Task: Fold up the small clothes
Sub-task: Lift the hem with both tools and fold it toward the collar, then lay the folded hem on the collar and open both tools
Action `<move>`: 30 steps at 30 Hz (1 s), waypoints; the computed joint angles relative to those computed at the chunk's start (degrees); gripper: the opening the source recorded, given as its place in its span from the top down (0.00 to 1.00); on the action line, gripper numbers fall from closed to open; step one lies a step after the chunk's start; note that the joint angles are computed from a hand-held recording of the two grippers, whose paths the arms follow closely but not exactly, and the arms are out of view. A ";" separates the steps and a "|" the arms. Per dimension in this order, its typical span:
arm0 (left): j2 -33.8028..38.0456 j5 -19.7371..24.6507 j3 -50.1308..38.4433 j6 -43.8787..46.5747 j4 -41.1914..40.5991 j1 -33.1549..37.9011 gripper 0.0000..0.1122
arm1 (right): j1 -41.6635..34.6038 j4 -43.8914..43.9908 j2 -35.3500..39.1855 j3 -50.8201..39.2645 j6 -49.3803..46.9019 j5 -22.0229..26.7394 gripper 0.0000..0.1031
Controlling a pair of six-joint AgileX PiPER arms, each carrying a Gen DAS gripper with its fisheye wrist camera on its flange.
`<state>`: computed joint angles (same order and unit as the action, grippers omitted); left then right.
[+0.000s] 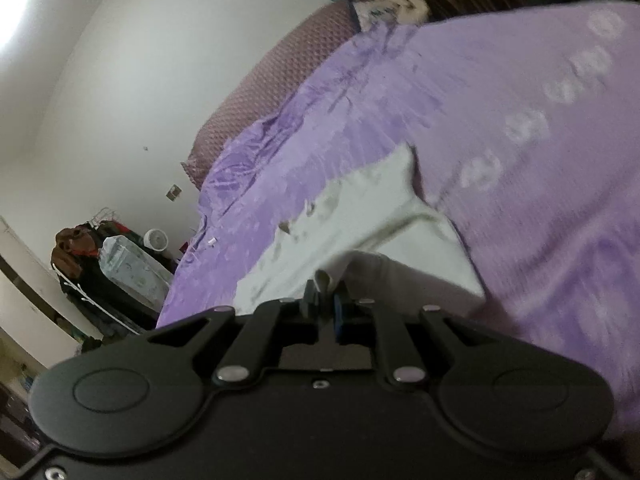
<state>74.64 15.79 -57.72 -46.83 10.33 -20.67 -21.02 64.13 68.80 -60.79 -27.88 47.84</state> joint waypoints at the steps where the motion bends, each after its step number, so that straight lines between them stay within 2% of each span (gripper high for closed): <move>1: 0.98 -0.15 -1.28 -1.56 1.58 0.39 0.99 | 1.48 0.61 0.82 -0.70 -1.49 -2.67 0.96; 2: 2.03 -0.50 -2.63 -2.14 2.35 1.00 0.99 | 2.74 1.24 1.94 -1.74 -2.82 -4.72 0.96; 6: 7.82 -2.38 -9.38 2.39 -0.40 3.66 0.99 | 5.60 0.82 8.41 -8.91 -3.12 -7.33 0.96; 9: 12.80 -3.19 -15.23 -0.76 3.99 4.40 0.99 | 7.82 1.10 13.80 -14.22 -2.22 -10.84 0.96; 11: 16.52 -3.45 -19.70 -3.89 9.78 4.46 0.99 | 8.84 4.49 17.35 -17.42 -4.11 -12.81 0.96; 13: 20.04 -3.07 -24.15 -5.81 13.25 4.59 0.99 | 10.11 3.74 21.48 -22.28 -3.97 -13.86 0.96; 16: 25.64 -2.56 -30.22 -4.89 12.32 5.83 0.99 | 11.99 1.64 27.50 -29.47 -2.54 -15.29 0.96; 19: 31.74 0.62 -37.15 -9.35 18.23 5.54 0.99 | 12.98 -1.51 34.66 -37.73 1.67 -15.33 0.96; 21: 34.82 1.00 -40.12 -11.79 22.07 5.53 0.99 | 13.46 -2.81 38.72 -41.91 3.26 -15.83 0.96; 24: 40.42 2.51 -46.52 -10.05 21.94 5.72 0.99 | 14.21 -7.15 45.13 -48.94 8.08 -16.21 0.96; 27: 46.75 5.64 -55.23 -3.46 16.08 6.58 0.99 | 15.14 -13.97 50.48 -55.90 15.46 -16.59 0.96; 30: 53.96 10.63 -66.23 4.65 9.57 7.58 0.99 | 15.71 -19.99 55.26 -62.39 21.63 -15.45 0.96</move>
<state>128.59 26.42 -123.95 -42.18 19.89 -13.09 -5.31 44.14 124.06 -123.18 -6.24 32.39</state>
